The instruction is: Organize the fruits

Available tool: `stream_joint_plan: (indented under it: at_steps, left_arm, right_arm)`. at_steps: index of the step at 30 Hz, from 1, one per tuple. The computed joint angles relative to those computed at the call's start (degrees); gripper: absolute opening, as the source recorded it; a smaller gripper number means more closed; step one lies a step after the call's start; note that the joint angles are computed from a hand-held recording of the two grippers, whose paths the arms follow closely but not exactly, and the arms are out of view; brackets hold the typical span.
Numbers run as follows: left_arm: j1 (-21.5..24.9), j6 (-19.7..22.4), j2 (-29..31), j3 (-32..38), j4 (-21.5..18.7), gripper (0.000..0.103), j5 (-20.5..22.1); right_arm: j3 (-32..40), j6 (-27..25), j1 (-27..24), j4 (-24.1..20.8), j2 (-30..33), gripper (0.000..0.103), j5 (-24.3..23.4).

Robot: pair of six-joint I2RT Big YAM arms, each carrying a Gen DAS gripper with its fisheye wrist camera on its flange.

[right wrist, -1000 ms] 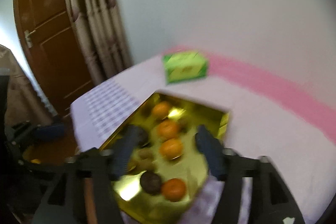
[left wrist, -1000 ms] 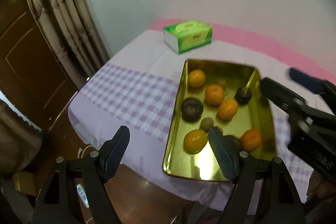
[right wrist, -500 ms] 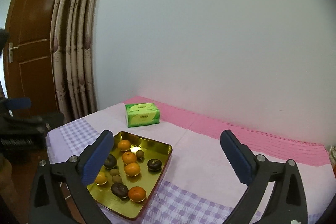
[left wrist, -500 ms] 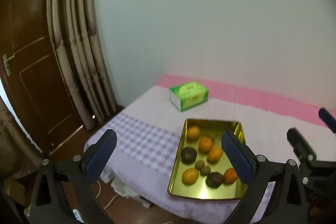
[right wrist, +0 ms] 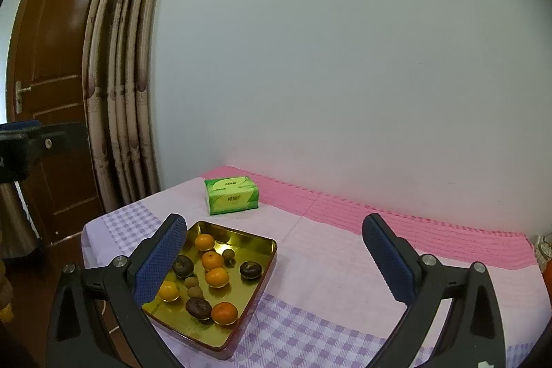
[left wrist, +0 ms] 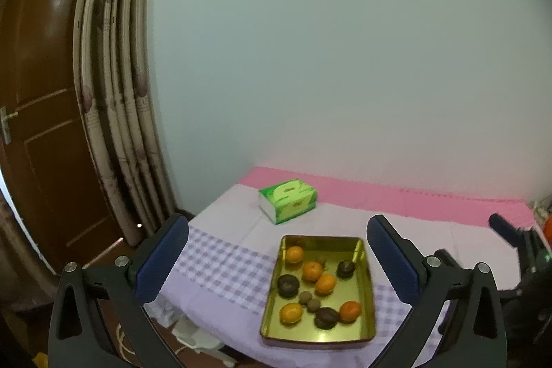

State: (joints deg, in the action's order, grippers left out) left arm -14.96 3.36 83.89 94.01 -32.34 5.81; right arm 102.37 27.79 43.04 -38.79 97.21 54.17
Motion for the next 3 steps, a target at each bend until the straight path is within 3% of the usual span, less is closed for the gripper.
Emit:
stream_joint_plan:
  at_steps: [3]
  left_arm:
    - [0.78,-1.34,0.4,1.38,-0.91,0.103,3.08]
  right_arm:
    - [-0.15,-0.33,0.16,0.24,-0.29,0.102,0.48]
